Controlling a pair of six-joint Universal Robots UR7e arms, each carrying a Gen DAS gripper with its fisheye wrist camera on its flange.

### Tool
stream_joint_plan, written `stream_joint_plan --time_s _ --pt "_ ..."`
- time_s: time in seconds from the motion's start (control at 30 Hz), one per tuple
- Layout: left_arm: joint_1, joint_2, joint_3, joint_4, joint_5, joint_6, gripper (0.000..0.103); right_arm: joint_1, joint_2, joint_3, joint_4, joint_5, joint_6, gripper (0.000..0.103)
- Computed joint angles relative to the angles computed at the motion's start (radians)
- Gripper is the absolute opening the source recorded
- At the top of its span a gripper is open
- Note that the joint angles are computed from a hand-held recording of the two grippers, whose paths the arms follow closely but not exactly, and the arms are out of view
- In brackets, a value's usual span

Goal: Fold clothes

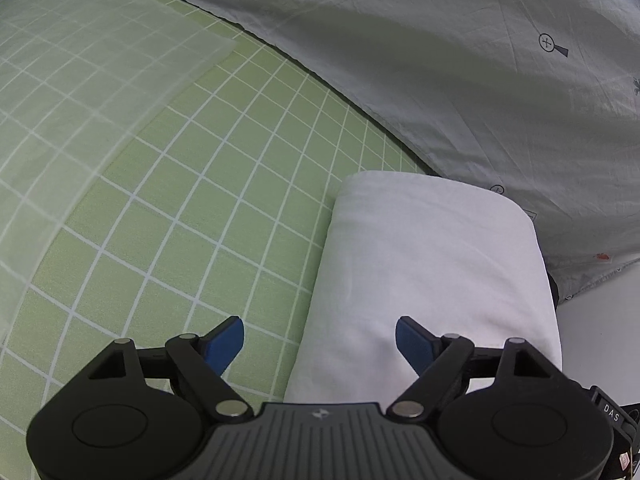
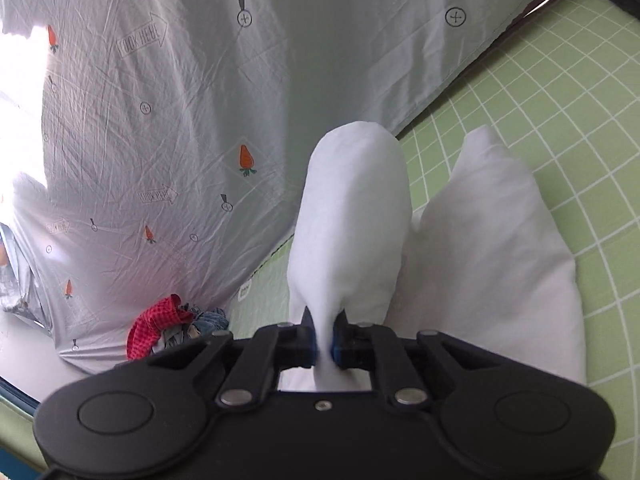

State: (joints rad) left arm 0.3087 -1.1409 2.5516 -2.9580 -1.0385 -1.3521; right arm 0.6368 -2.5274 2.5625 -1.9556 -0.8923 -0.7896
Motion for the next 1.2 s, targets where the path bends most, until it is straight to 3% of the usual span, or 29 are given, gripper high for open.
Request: stream_joint_plan --time_s 0.07,0.13,0.2,0.23,0.3,0.33,0.4,0.47,0.63,0.73,0.87,1.03,1.2 --pt "0.007 0.029 -0.015 -0.032 -0.015 0.038 0.084 -0.043 -0.023 -0.022 -0.003 -0.030 -0.048 0.008" --pt "0.025 0.064 -0.038 -0.041 -0.043 0.071 0.084 -0.002 0.008 -0.006 -0.166 -0.164 -0.018 0.009" --pt "0.038 0.095 -0.063 -0.014 -0.074 0.097 0.084 0.044 0.055 0.011 -0.313 -0.310 0.018 0.025" --pt "0.044 0.110 -0.076 0.000 -0.087 0.114 0.084 0.030 0.063 0.014 -0.324 -0.334 0.032 0.027" --pt "0.048 0.129 -0.100 0.047 -0.100 0.131 0.084 -0.009 0.050 0.035 -0.348 -0.333 0.058 0.046" --pt "0.045 0.130 -0.103 0.064 -0.102 0.130 0.084 -0.018 0.041 0.050 -0.374 -0.335 0.068 0.051" --pt "0.043 0.131 -0.106 0.083 -0.107 0.132 0.084 -0.005 0.044 0.071 -0.436 -0.361 0.096 0.068" --pt "0.042 0.123 -0.101 0.081 -0.110 0.126 0.084 -0.014 0.045 0.077 -0.449 -0.359 0.100 0.074" --pt "0.058 0.143 -0.100 0.023 -0.129 0.148 0.087 -0.109 0.046 0.051 -0.309 -0.258 0.063 0.078" --pt "0.082 0.175 -0.113 -0.033 -0.151 0.193 0.089 -0.119 0.076 0.050 -0.294 -0.232 0.067 0.080" --pt "0.113 0.213 -0.140 -0.076 -0.165 0.252 0.090 -0.120 0.134 0.045 -0.299 -0.201 0.102 0.084" --pt "0.174 0.277 -0.195 -0.116 -0.235 0.347 0.094 -0.109 0.196 0.031 -0.290 -0.161 0.073 0.086" --pt "0.212 0.323 -0.223 -0.159 -0.281 0.395 0.102 -0.052 0.281 0.013 -0.325 -0.156 0.129 0.101"
